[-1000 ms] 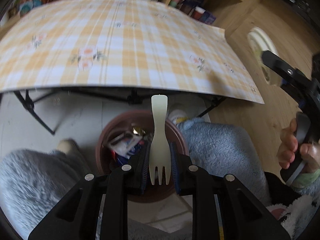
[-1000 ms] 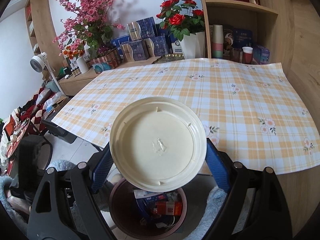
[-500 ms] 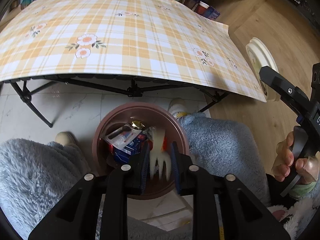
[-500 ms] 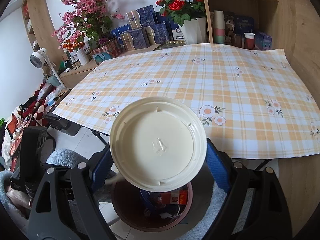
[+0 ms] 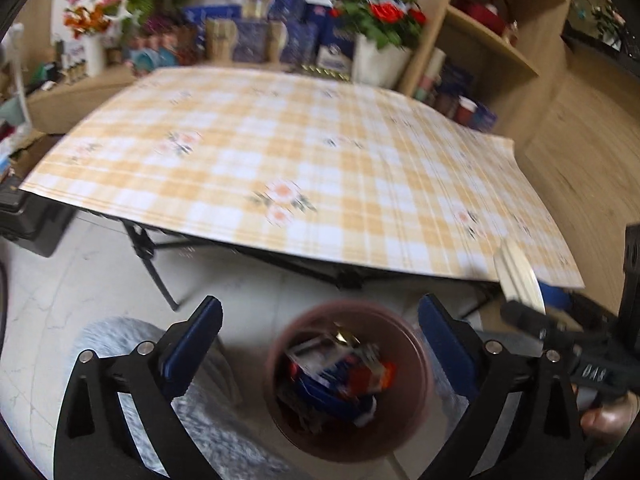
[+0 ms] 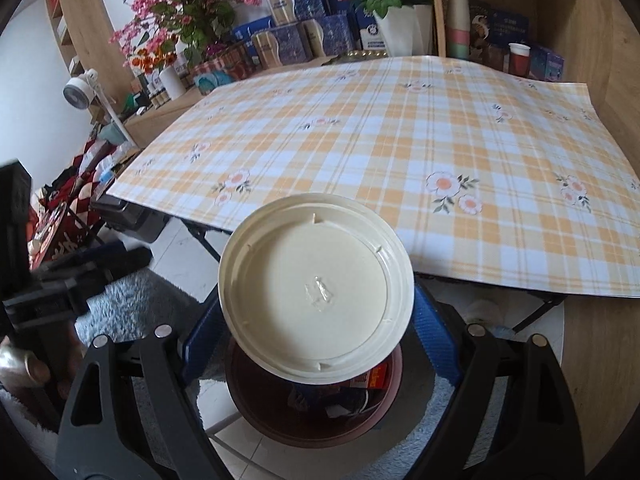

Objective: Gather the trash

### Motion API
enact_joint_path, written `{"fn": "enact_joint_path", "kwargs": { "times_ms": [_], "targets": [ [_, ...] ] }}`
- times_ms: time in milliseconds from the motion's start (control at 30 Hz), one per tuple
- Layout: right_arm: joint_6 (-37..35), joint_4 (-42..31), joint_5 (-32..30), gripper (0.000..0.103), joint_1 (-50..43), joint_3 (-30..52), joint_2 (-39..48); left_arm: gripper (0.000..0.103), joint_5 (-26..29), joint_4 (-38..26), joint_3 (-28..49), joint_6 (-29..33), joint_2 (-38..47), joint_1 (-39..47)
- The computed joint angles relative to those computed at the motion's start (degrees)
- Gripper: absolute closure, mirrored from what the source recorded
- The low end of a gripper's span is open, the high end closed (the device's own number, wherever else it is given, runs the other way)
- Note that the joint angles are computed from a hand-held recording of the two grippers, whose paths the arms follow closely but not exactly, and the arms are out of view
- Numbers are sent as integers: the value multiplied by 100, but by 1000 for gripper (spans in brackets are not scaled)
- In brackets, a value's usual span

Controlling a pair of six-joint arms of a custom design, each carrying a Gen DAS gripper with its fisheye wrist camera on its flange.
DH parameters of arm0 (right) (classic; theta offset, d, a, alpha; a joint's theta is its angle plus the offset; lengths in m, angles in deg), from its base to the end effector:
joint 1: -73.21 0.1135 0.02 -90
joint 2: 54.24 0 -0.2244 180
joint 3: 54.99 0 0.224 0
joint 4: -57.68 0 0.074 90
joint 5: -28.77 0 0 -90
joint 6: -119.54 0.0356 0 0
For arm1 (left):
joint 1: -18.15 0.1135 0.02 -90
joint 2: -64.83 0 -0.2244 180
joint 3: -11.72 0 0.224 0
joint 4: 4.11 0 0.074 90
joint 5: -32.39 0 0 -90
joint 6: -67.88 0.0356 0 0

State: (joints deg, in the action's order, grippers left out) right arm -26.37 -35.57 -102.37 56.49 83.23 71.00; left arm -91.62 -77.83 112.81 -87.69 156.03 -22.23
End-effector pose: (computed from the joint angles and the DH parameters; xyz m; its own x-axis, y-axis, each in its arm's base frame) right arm 0.3753 -0.0883 0.2477 -0.6203 -0.4649 -0.6317 -0.7200 0.6570 0.2235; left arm 0.2346 -0.1734 0.2834 -0.6006 -0.4800 -0.6395 -0.4781 0.8566 -0.1939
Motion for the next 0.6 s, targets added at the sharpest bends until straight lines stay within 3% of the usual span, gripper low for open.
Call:
{"fn": "enact_joint_path", "kwargs": {
  "times_ms": [300,600],
  "targets": [
    [-168,149,283,16,144,-592,-149,6,-357,-402,-138,-558,-133,-29],
    [-376,187,454,10,228,-923,-286,6,-449,-511,-71,-549,-26,-63]
  ]
}}
